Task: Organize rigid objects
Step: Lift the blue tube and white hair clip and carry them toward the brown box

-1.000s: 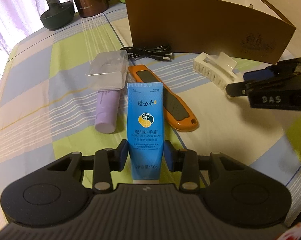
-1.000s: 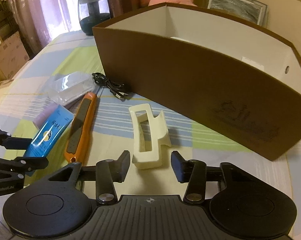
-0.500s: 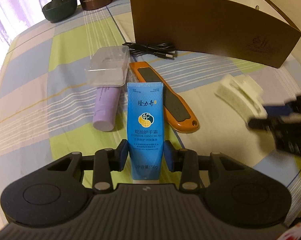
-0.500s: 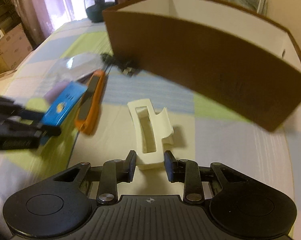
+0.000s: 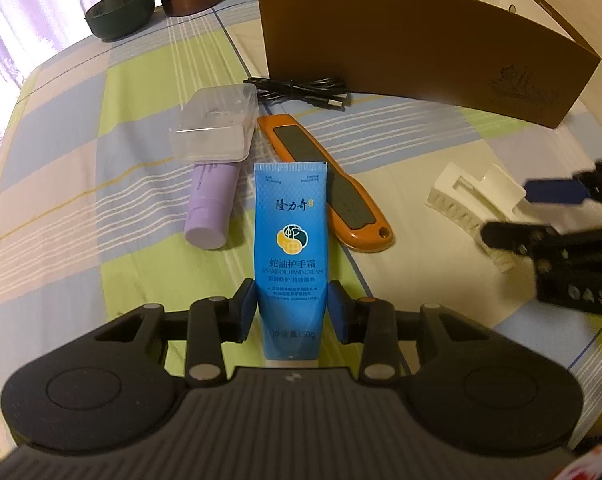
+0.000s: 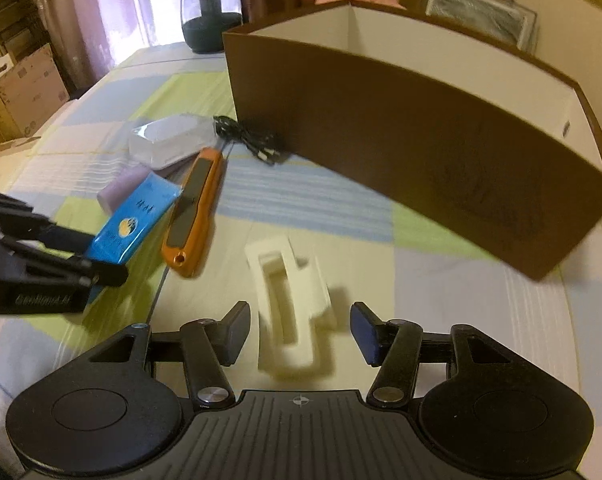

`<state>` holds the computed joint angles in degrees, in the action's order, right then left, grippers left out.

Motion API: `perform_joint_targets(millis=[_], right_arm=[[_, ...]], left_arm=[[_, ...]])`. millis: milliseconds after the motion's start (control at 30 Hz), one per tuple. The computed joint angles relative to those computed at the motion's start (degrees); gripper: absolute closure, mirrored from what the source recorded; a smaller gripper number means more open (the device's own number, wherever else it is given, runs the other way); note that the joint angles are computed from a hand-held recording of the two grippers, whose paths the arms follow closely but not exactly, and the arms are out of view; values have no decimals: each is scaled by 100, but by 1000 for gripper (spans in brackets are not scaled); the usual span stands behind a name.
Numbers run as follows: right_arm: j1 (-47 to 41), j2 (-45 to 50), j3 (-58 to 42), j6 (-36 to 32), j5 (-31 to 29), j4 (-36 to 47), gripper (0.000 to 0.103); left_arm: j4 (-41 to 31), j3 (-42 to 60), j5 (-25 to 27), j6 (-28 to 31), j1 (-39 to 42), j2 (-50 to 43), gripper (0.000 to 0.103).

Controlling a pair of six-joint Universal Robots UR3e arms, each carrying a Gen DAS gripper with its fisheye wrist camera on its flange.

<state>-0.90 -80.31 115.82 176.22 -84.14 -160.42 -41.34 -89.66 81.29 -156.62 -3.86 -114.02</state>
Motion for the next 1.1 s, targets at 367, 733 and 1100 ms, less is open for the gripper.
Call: perform_joint_targets(millis=[367, 733, 1100], right_arm=[[256, 466, -129, -261, -295, -423, 66], [16, -70, 279, 96, -18, -525, 66], [-124, -273, 438, 279, 153, -292, 66]], left_arm=[[77, -76, 43, -63, -6, 76, 70], [238, -273, -29, -30, 18, 157, 69], [31, -361, -6, 222, 58, 110, 68]])
